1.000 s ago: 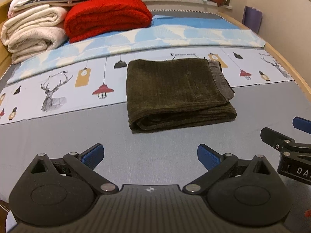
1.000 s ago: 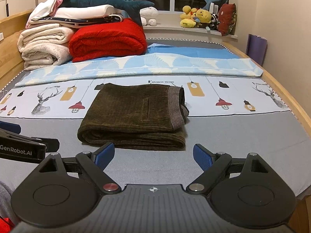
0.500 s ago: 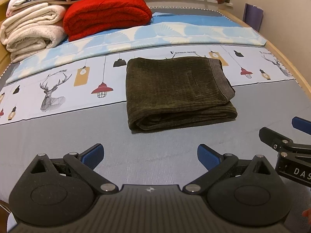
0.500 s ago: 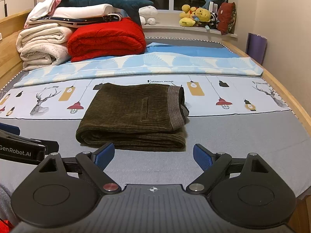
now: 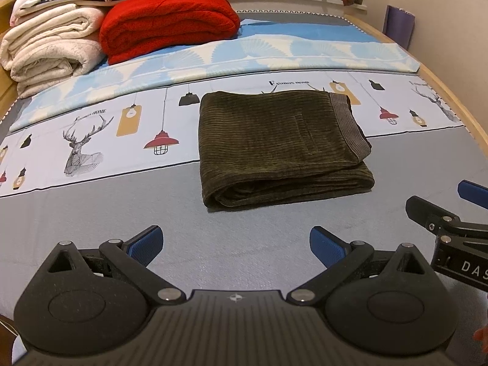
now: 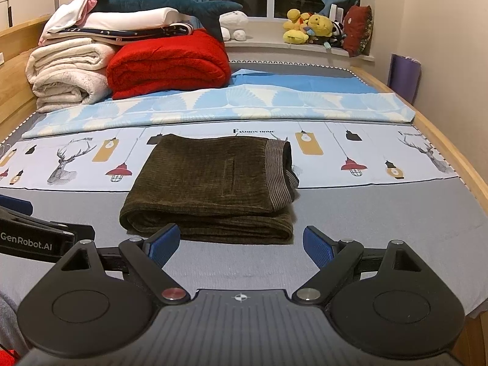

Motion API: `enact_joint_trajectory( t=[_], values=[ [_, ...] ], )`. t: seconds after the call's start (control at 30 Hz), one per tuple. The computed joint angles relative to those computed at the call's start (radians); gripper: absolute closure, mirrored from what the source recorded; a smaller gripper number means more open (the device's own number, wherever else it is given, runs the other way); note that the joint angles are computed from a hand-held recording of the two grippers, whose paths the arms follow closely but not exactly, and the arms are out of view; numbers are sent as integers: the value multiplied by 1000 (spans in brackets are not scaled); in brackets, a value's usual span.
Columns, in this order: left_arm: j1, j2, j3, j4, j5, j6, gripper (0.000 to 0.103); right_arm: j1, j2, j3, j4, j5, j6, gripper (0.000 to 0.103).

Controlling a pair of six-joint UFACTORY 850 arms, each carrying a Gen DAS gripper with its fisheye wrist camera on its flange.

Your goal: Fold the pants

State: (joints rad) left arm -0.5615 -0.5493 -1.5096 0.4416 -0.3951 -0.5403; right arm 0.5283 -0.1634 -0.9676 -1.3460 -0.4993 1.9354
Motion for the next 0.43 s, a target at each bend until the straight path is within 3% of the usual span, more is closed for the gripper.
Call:
enact_joint_trajectory(
  t=[0.43],
  values=[
    [-6,-3,0,72,10,-59,1,-8,-19,-19,-6,19,3,14]
  ],
)
